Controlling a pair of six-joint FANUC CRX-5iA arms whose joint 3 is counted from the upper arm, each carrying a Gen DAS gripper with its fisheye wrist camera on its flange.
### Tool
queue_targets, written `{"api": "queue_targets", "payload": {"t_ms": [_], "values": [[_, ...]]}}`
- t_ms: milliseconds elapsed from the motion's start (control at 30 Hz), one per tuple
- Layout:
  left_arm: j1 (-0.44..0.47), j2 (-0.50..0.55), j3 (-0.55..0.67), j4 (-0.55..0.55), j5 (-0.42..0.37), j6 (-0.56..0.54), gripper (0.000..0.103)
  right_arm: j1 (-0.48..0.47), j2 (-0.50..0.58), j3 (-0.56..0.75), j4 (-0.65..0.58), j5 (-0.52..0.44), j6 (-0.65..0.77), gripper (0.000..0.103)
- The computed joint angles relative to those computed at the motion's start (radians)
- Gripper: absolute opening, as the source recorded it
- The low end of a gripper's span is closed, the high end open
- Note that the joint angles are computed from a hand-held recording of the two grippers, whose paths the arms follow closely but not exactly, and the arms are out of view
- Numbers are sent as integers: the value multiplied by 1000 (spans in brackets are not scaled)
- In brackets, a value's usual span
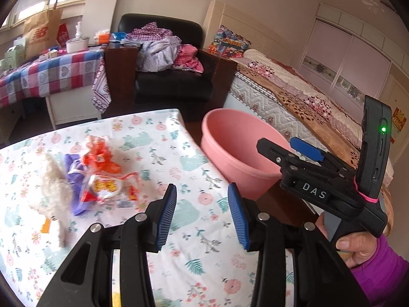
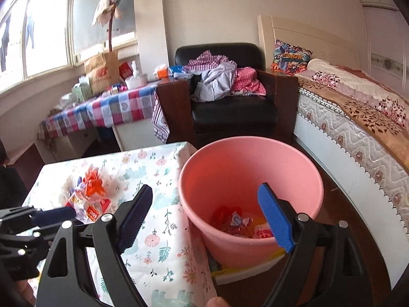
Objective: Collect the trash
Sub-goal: 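Move both open tools back over the table, then close the left tool on the clear crinkled plastic bag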
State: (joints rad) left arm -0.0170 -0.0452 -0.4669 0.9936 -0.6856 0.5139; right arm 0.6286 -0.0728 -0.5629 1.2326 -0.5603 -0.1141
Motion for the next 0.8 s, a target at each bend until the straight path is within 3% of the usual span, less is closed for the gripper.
{"api": "queue_targets", "payload": {"t_ms": [200, 367, 467, 567, 667, 800], "values": [[95, -31, -26, -19, 5, 34, 41, 65, 45, 74, -155, 1, 199, 85], [177, -30, -22, -71, 26, 100, 41, 73, 83, 108, -248, 125, 342, 85], [220, -10, -6, -110, 43, 164, 41, 88, 114, 153, -335, 157, 426, 85], [252, 29, 27, -128, 44, 208, 41, 91, 132, 161, -305, 192, 399, 85], [256, 74, 68, -155, 62, 233, 41, 98, 144, 185, -357, 208, 449, 84], [243, 147, 137, -199, 73, 282, 41, 102, 159, 246, -514, 215, 587, 84]]}}
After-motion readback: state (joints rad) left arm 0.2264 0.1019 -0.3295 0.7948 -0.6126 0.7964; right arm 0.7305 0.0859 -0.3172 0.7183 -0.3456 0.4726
